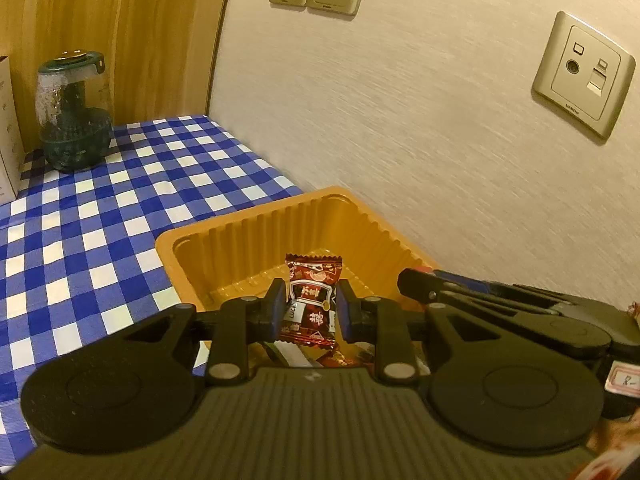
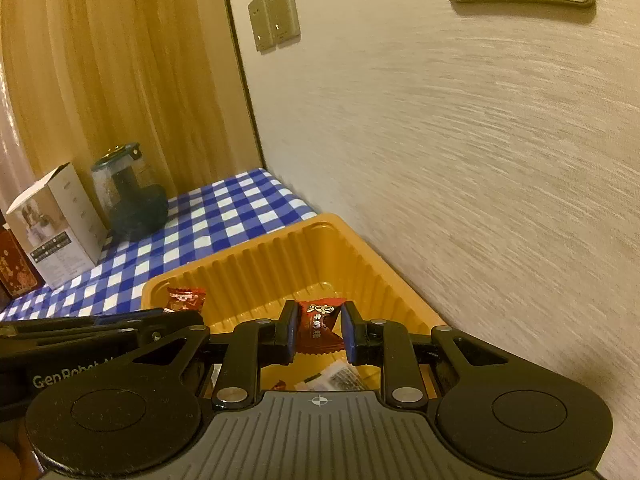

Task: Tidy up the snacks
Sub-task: 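Open the left tool then the right tool to drop candies into the tray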

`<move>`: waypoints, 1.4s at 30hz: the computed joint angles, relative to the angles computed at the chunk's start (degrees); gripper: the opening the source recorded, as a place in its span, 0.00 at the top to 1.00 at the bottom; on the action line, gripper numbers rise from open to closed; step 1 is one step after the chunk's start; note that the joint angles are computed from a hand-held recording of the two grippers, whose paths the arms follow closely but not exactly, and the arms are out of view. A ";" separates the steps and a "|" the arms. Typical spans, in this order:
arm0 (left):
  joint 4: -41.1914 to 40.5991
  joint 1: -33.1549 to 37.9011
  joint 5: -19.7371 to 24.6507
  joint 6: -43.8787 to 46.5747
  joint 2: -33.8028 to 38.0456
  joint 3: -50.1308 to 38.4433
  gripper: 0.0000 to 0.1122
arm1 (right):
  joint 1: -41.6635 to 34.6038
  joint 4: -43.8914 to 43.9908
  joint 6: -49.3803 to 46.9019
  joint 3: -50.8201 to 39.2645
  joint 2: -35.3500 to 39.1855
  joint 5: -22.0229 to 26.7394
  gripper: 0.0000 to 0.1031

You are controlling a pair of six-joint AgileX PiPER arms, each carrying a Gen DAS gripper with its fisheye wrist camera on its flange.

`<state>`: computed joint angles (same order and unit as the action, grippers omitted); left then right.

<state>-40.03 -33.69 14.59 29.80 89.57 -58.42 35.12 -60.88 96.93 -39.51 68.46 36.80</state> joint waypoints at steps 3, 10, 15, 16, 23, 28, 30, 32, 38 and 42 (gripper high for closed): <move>-0.38 -0.21 -0.15 0.46 0.12 -0.01 0.79 | -0.01 -0.02 0.21 -0.06 0.00 0.10 0.77; -6.48 -0.06 -0.41 6.54 0.40 0.27 0.79 | 0.24 -0.41 1.20 0.23 -0.07 0.53 0.77; -5.08 0.23 -2.05 4.62 0.07 1.10 0.61 | -0.41 -0.06 1.39 0.41 0.05 -0.02 0.77; -4.71 0.46 -1.92 4.30 0.02 1.07 0.61 | -0.65 0.07 1.22 0.43 -0.03 -0.15 0.77; 1.53 0.70 -1.72 -0.55 -0.37 0.78 0.61 | -1.14 0.24 1.41 0.74 -0.42 -1.00 0.77; 4.96 0.90 -1.26 -2.91 -0.60 0.62 0.61 | -1.43 -0.26 2.16 1.09 -0.62 -1.73 0.77; 5.74 0.96 -1.21 -3.77 -0.71 0.78 0.61 | -1.67 -0.28 2.17 1.18 -0.69 -2.23 0.77; 5.58 1.06 -0.88 -3.61 -0.63 0.76 0.61 | -1.68 -0.62 2.52 1.22 -0.64 -2.60 0.77; 5.82 1.02 -0.89 -3.72 -0.66 1.00 0.61 | -1.59 -1.39 3.54 1.29 -0.48 -3.13 0.77; 5.59 1.00 -0.95 -3.74 -0.68 1.11 0.61 | -1.44 -2.37 4.74 1.53 -0.40 -3.34 0.77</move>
